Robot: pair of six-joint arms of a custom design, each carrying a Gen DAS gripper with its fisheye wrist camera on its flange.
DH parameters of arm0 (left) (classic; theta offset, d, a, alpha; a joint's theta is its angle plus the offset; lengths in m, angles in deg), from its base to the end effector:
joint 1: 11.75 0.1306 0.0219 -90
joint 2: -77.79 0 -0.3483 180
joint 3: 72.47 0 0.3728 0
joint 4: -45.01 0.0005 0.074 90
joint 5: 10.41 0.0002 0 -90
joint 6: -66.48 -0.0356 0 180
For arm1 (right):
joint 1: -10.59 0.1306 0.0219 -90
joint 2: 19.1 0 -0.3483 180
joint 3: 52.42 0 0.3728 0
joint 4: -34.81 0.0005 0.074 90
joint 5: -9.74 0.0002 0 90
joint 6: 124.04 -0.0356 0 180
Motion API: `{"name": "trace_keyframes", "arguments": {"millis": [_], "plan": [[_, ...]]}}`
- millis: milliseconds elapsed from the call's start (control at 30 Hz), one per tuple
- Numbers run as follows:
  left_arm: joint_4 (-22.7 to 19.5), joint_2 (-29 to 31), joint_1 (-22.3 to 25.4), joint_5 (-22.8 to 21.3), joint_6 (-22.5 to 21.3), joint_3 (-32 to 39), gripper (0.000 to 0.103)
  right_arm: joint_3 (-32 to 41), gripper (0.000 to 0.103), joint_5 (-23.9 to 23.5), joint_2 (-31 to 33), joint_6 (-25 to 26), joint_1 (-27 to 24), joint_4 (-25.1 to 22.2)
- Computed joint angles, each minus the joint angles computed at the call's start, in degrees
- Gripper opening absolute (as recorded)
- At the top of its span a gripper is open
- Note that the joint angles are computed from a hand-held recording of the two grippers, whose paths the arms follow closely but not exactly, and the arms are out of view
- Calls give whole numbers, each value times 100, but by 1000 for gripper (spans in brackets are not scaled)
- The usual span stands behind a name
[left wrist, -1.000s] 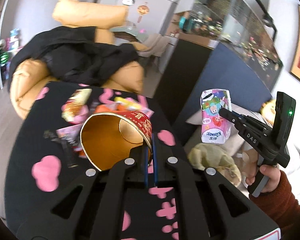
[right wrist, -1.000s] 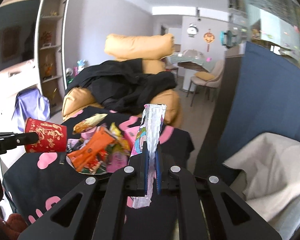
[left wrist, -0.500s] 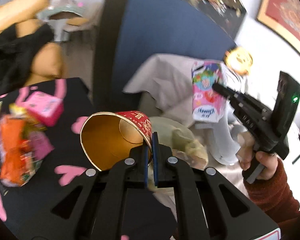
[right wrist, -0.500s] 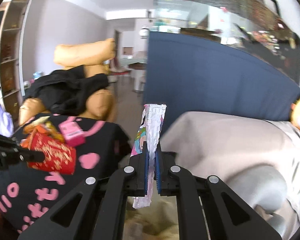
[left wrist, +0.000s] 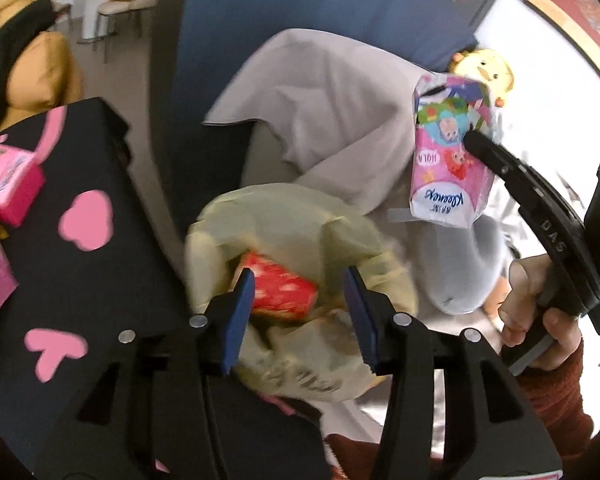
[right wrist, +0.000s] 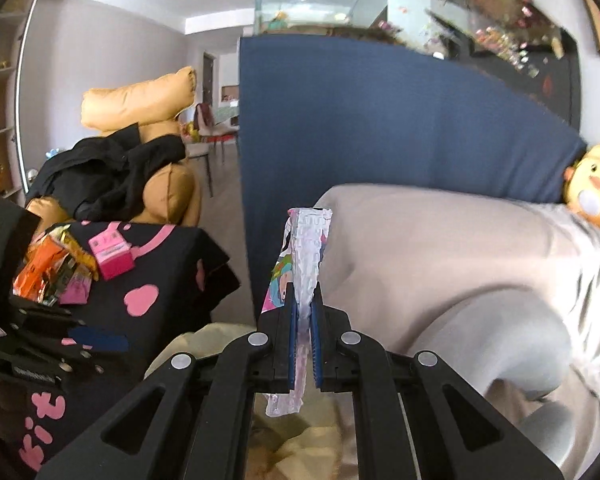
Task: Collect trash
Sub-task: 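Carry the red cup with the left gripper to the yellow trash bag and release it, then lower the white-pink wrapper into the trash bag and open the right gripper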
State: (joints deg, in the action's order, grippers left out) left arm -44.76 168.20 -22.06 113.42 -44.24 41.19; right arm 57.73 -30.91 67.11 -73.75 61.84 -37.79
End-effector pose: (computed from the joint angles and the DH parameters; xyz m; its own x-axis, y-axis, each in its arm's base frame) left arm 0.3978 -0.0930 0.5310 -0.7142 0.4286 -0.5533 0.6624 0.6692 -0.3366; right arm 0.2741 0.2976 0.5563 -0.4857 0.0598 -0.8721 0.1507 0.9884 -0.0162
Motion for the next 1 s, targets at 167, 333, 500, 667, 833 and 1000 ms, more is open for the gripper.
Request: {"name": "trace_keyframes", "arguments": {"millis": [167, 333, 500, 667, 833, 1000], "plan": [[347, -339, 508, -62, -75, -414, 48, -312, 8, -590, 140, -76, -69, 451], [728, -782, 932, -67, -243, -933, 50, -421, 8, -1033, 389, -134, -51, 693], [815, -1036, 1247, -66, -448, -1272, 52, -551, 8, -1455, 561, -297, -97, 868], [834, -1147, 1474, 32, -431, -1435, 52, -637, 8, -1788, 747, -384, -158, 870], [894, -1182, 1596, 10, -420, -1501, 52, -800, 8, -2039, 918, -564, -246, 667], [975, -1202, 1659, -9, -358, -1557, 52, -930, 8, -2192, 928, -820, -358, 436]]}}
